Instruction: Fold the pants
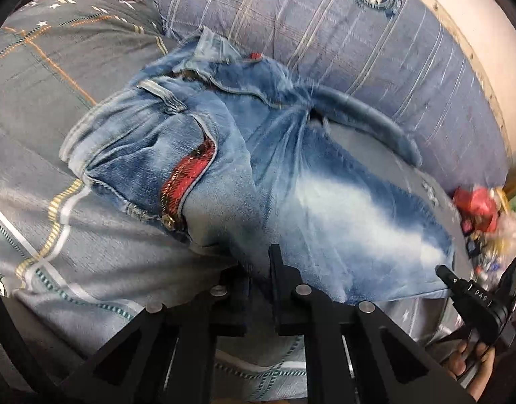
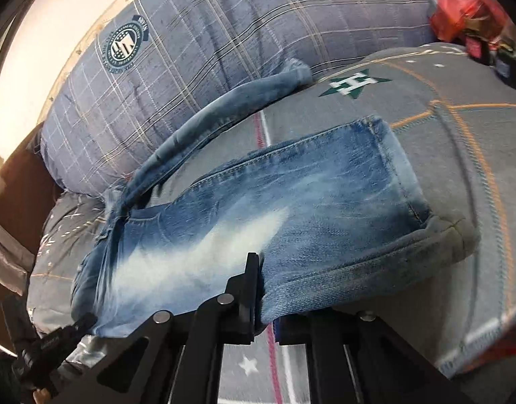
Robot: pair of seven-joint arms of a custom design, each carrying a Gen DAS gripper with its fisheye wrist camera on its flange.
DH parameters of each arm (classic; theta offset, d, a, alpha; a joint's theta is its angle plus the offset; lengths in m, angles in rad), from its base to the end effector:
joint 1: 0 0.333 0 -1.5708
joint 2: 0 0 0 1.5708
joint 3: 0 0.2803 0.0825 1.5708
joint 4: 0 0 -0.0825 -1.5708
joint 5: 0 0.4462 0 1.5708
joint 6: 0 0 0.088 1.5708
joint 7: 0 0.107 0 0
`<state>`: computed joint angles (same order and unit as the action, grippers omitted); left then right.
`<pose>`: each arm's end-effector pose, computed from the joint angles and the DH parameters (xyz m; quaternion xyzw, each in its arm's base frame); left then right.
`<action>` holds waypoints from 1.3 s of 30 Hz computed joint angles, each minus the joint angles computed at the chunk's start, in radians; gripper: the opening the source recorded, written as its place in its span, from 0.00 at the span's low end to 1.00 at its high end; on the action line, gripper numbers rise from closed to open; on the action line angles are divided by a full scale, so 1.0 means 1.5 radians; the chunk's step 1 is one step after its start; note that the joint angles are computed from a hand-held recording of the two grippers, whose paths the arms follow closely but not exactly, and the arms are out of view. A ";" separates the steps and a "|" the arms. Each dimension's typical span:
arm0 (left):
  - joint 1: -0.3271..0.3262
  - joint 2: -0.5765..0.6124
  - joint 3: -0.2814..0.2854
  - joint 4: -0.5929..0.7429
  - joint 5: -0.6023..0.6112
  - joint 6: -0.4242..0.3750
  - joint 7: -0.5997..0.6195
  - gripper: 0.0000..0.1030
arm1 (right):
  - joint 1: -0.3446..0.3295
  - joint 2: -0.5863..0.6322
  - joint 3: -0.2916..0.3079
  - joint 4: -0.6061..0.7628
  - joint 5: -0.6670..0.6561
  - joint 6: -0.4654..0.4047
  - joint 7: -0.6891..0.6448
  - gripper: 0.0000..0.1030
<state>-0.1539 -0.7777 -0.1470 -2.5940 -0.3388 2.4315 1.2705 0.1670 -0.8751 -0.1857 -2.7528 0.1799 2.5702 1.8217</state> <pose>0.4294 -0.1350 0.5222 -0.7338 0.6021 -0.3084 0.0626 0.4260 -0.0050 0.4878 -0.5270 0.7713 -0.0850 0.3466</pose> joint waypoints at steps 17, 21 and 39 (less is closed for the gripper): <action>0.076 -0.102 0.054 -0.050 -0.049 0.017 -0.042 0.73 | -0.017 -0.034 0.009 -0.033 -0.023 0.025 0.031 0.91; 0.114 0.027 0.061 0.047 -0.018 -0.033 -0.054 0.73 | -0.013 -0.010 0.012 -0.021 -0.025 0.021 0.040 0.91; 0.169 0.042 0.034 0.044 0.049 -0.055 -0.088 0.18 | -0.030 0.056 0.058 0.010 -0.101 0.035 0.088 0.91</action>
